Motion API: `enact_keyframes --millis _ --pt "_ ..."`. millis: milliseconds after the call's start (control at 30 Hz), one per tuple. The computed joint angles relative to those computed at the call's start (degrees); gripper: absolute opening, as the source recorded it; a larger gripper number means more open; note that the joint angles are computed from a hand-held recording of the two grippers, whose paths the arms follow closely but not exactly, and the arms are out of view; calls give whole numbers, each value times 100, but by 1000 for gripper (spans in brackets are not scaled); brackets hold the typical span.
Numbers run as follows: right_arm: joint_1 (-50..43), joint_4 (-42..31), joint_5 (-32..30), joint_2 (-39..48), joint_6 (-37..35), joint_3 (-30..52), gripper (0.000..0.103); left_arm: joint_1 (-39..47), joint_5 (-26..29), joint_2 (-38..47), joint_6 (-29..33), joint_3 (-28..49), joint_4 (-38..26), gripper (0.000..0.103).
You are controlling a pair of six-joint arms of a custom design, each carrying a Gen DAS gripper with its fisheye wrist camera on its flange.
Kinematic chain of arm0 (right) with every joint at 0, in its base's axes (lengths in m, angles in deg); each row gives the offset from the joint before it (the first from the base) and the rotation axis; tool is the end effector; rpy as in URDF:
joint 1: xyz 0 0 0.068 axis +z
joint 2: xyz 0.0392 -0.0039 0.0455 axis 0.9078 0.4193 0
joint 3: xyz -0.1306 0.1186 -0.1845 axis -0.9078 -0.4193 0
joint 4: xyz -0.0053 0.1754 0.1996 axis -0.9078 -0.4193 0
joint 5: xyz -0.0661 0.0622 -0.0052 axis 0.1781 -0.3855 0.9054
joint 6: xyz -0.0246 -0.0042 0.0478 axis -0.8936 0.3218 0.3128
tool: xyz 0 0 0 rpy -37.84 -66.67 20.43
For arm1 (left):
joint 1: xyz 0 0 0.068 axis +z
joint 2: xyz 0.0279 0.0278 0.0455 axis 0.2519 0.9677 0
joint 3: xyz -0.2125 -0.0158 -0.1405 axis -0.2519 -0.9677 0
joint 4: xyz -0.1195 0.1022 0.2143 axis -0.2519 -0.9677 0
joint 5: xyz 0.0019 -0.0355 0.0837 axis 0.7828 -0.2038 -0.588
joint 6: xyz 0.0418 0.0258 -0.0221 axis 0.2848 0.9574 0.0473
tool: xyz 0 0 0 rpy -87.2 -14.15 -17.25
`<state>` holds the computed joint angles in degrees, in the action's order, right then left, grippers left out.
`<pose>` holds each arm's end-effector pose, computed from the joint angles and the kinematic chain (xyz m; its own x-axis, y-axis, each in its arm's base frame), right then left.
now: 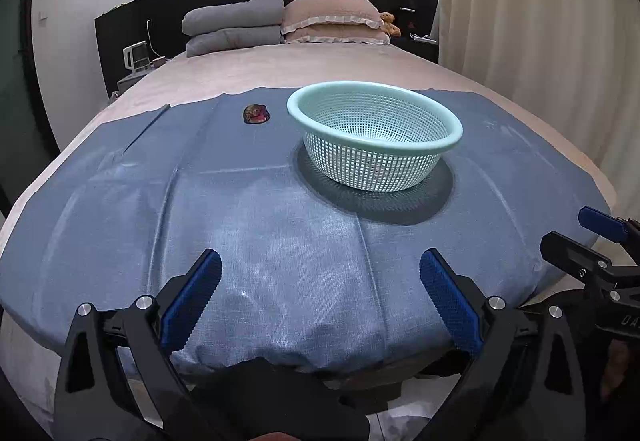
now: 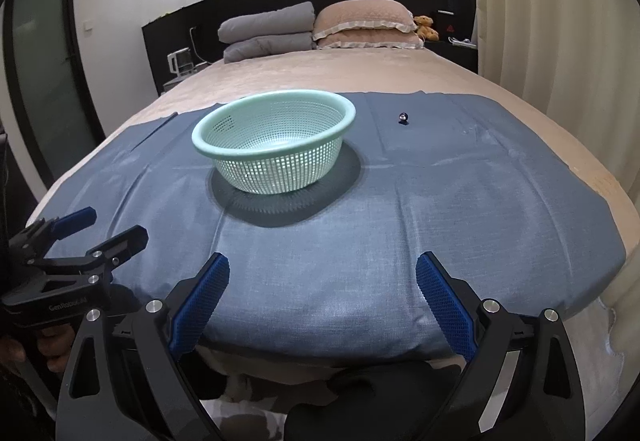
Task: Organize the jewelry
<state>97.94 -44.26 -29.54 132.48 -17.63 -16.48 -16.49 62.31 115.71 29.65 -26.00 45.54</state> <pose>0.2736 0.1662 0.2027 -0.6011 -0.0907 -0.7940 -0.2324 0.9704 0.0651 0.2676 -0.1441 0.2041 -0.6118 -0.0051 -0.7910 -0.0066 1.0000 -0.0014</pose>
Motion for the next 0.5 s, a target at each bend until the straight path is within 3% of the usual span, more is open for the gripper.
enact_keyframes --millis 500 --pt "9 -73 -24 70 -72 41 90 154 163 87 -168 32 -110 97"
